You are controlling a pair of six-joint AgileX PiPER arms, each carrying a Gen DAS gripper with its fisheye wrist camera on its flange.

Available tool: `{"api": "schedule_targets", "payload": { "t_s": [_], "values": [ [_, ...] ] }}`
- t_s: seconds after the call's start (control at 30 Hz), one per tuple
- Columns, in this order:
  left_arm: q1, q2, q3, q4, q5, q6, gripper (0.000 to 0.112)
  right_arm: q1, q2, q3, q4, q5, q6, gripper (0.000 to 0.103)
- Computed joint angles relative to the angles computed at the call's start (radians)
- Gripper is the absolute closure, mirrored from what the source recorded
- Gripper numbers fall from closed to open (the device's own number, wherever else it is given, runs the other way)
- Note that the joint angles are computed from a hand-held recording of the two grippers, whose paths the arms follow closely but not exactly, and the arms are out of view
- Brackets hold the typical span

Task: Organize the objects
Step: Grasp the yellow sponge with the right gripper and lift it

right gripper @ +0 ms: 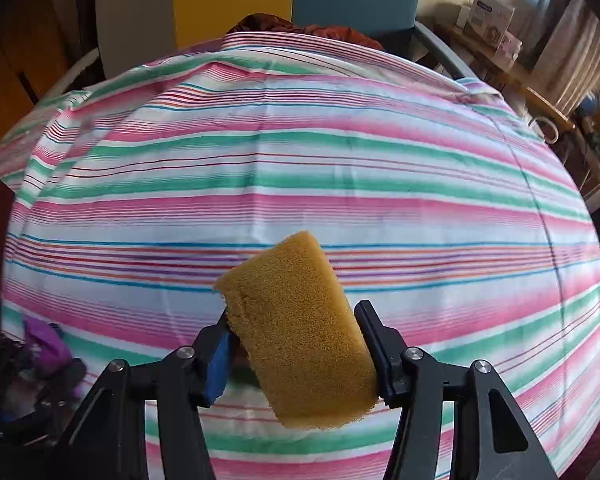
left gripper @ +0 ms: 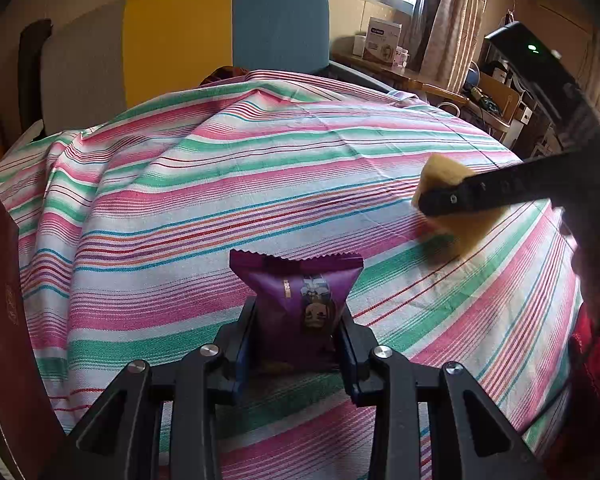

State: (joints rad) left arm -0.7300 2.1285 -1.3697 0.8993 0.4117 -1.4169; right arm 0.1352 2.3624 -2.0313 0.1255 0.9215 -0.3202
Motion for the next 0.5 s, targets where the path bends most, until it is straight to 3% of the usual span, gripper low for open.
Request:
{"api": "schedule_targets", "payload": {
  "t_s": [0.07,0.17,0.37,0.5],
  "values": [
    [0.005,-0.006,0.01,0.003,-0.015,-0.006,0.076,-0.012,-0.054,0.112,0.111,-0.028,-0.036,0.045],
    [0.007,-0.01,0.009,-0.024,-0.014,0.029,0.078,-0.005,-0.108,0.252,0.136,-0.131,-0.043,0.045],
    [-0.006,-0.058,0.04,-0.078,0.04,0.077,0.079,-0.016,-0.089,0.25,0.169,-0.161,-0.068,0.047],
    [-0.032,-0.153,0.115,0.006,0.071,-0.011,0.079,-0.014,-0.082,0.246,0.17,-0.169,-0.082,0.048]
  ]
}}
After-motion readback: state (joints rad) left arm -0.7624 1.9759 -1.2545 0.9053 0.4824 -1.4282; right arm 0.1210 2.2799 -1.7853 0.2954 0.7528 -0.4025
